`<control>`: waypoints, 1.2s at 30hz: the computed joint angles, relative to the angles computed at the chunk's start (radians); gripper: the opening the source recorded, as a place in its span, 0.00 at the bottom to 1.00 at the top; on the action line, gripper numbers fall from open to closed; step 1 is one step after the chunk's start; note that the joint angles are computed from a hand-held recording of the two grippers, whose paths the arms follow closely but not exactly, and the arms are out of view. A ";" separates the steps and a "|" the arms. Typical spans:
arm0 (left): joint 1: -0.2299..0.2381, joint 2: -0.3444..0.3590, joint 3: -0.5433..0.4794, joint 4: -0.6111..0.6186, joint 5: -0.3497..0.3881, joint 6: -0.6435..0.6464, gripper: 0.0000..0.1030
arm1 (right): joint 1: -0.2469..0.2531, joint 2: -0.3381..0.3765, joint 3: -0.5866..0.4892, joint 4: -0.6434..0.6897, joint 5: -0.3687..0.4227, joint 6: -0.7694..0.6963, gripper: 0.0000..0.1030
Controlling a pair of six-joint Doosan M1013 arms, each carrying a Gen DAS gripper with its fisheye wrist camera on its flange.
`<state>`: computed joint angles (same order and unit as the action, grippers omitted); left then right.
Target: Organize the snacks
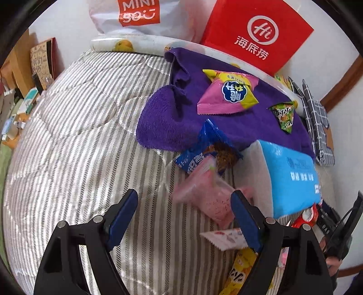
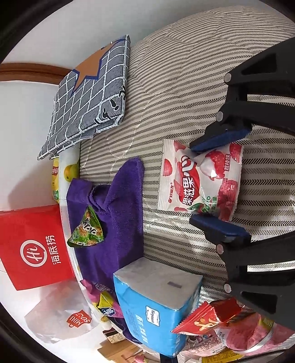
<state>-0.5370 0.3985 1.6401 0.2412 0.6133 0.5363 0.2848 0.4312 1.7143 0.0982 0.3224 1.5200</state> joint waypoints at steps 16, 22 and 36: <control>-0.008 0.027 -0.016 -0.012 -0.013 0.036 0.50 | -0.001 0.009 -0.009 0.045 0.013 -0.068 0.67; -0.022 0.030 -0.020 0.021 0.001 0.026 0.54 | -0.002 0.010 -0.011 0.050 0.015 -0.073 0.68; -0.057 0.043 -0.030 0.189 0.041 -0.095 0.58 | 0.000 0.012 -0.012 0.052 0.016 -0.075 0.70</control>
